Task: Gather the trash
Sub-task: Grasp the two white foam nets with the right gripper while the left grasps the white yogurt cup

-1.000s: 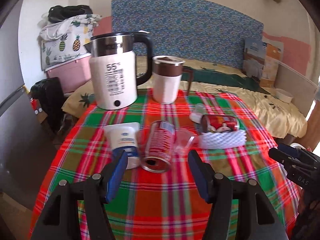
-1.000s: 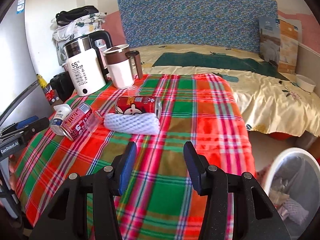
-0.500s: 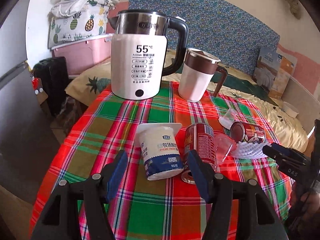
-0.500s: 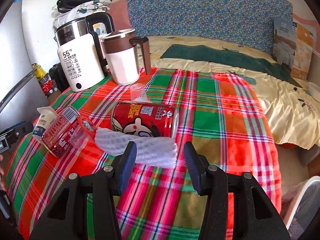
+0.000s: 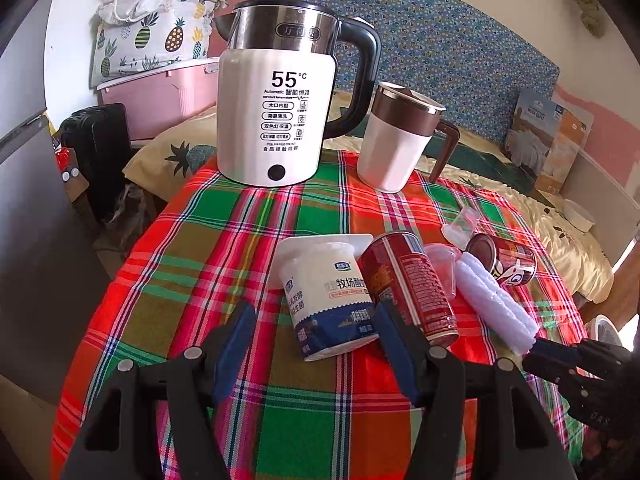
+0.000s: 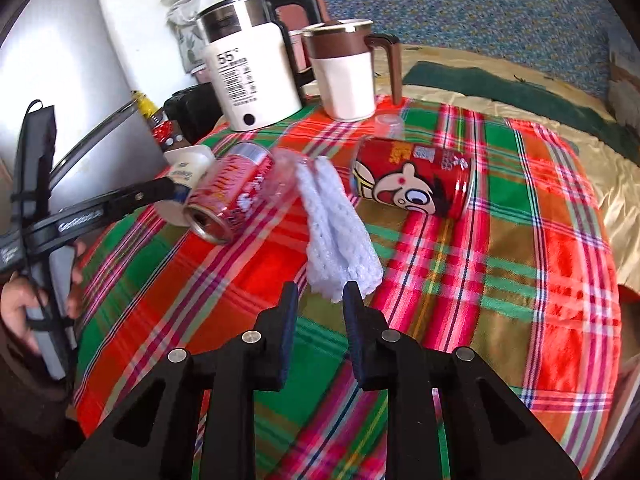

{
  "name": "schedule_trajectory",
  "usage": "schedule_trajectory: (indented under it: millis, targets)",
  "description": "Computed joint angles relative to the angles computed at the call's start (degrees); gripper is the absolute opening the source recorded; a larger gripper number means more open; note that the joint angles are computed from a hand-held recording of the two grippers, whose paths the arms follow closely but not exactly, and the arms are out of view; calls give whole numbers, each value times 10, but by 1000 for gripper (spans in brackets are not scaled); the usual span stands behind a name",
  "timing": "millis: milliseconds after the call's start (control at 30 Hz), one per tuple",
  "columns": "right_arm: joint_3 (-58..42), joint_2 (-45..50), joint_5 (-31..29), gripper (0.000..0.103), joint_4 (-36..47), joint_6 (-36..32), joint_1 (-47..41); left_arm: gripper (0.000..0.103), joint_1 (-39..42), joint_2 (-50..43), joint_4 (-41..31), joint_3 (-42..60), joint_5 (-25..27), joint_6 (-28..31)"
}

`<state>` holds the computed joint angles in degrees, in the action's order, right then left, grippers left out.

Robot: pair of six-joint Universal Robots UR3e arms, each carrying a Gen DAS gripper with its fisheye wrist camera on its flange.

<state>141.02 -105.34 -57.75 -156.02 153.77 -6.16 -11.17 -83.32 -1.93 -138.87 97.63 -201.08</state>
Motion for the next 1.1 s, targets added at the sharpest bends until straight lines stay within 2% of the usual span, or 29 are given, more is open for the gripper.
schedule_trajectory:
  millis: [33, 67, 100, 167, 300, 400, 467, 500, 600, 700, 767, 833, 867, 900, 1000, 1100]
  targets:
    - [4, -17, -12, 36, -5, 0, 3, 63, 3, 3, -1, -2, -6, 0]
    - [10, -34, -13, 47, -10, 0, -1, 63, 10, 6, 2, -5, -21, 0]
    - [14, -44, -14, 51, -18, 5, -5, 63, 17, 10, 2, -8, -32, -2]
    - [13, -39, -30, 51, -58, 25, -1, 63, 17, 10, 10, -10, -35, -6]
    - [-34, 60, -66, 53, -127, 58, 42, 66, 22, 3, 13, -6, -52, -7]
    - [-66, 121, -60, 59, -142, 84, 52, 67, 18, -21, 3, 13, -52, 0]
    - [-85, 157, -68, 59, -157, 97, 64, 67, -3, -44, -19, 39, -10, -9]
    - [-98, 177, -82, 59, -167, 102, 76, 67, -4, -50, -18, 43, -5, -7]
    - [-116, 204, -101, 59, -178, 97, 93, 67, 10, -55, -4, 41, -29, 1]
    - [-129, 227, -130, 59, -200, 108, 112, 67, 5, -71, 5, 50, -13, 3]
    - [-141, 236, -125, 59, -187, 113, 113, 66, 9, -75, -5, 56, -14, 3]
    - [-154, 248, -129, 59, -178, 119, 117, 59, 7, -80, -3, 56, -5, 0]
    - [-158, 253, -133, 55, -178, 121, 121, 57, 2, -83, -6, 61, 6, 2]
    - [-161, 255, -133, 46, -176, 125, 121, 55, -3, -88, -10, 67, 13, 5]
    - [-160, 254, -124, 32, -176, 134, 119, 54, -6, -92, -17, 75, 13, 9]
    - [-160, 255, -117, 26, -174, 136, 120, 53, -6, -90, -19, 75, 9, 8]
